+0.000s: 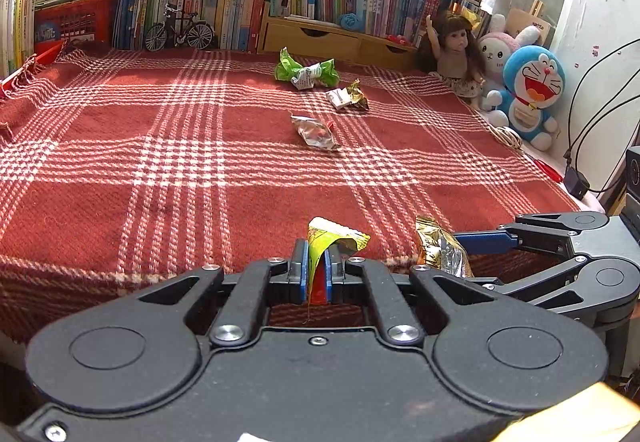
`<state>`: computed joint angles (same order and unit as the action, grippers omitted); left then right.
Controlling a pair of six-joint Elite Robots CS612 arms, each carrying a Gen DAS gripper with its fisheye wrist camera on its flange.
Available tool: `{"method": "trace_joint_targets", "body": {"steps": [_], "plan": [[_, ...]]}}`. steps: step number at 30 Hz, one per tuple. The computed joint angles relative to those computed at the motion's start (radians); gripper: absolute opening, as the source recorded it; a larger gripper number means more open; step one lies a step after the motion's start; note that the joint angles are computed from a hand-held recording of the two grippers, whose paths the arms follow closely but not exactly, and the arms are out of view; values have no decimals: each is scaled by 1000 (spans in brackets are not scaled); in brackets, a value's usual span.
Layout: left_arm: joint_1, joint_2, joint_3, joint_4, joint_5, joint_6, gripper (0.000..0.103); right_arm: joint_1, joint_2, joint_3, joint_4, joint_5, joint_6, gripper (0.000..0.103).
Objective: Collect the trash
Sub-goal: 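Carry the yellow-green and gold wrappers toward the black bin with both tools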
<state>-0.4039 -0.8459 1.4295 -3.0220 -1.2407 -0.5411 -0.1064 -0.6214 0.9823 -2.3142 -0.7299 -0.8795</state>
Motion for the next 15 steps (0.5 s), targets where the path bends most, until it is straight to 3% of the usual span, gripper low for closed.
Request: {"method": "trace_joint_targets", "body": {"steps": [15], "plan": [[-15,-31,75,67,-68,-44,8,1,-57,96,145,-96,-189,71]]}}
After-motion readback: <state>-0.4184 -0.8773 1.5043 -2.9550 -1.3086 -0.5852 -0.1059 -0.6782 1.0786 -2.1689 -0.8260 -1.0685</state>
